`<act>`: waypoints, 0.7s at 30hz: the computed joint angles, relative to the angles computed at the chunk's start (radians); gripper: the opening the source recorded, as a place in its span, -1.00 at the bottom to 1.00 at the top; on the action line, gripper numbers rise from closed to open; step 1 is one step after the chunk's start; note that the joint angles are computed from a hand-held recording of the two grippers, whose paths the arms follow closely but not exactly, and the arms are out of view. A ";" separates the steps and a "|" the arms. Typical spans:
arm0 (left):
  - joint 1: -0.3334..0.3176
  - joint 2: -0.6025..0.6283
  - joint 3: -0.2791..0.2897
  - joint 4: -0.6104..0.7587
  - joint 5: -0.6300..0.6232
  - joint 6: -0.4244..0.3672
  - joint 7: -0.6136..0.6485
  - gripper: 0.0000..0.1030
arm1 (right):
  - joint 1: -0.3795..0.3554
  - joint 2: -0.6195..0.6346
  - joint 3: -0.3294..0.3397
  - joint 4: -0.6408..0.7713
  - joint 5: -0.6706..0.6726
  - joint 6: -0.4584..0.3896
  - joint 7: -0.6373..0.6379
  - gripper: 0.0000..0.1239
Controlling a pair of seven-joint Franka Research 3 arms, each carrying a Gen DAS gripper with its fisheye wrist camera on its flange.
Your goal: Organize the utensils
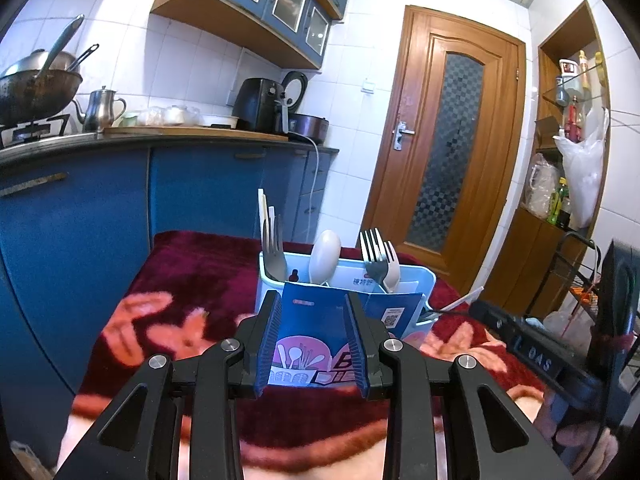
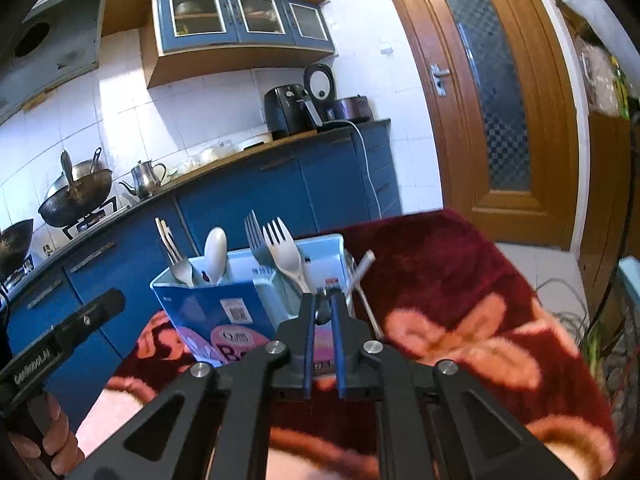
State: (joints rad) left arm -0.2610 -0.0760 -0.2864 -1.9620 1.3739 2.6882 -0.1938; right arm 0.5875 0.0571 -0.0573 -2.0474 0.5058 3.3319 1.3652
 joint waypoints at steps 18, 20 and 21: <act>0.012 -0.010 0.002 -0.013 0.028 0.025 -0.037 -0.37 | 0.178 0.059 -0.235 0.175 -0.203 -0.169 0.115 -0.94; 0.013 -0.012 0.003 -0.014 0.033 0.029 -0.040 -0.37 | 0.182 0.050 -0.252 0.183 -0.292 -0.207 0.168 -0.94; 0.014 -0.012 0.002 -0.015 0.035 0.029 -0.042 -0.37 | 0.187 0.044 -0.263 0.181 -0.344 -0.217 0.204 -0.94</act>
State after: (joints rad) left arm -0.2472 -0.0884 -0.2840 -1.9769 1.4086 2.7175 -0.2362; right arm 0.7749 0.1016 -0.3206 -1.8661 0.1620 3.1153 1.5688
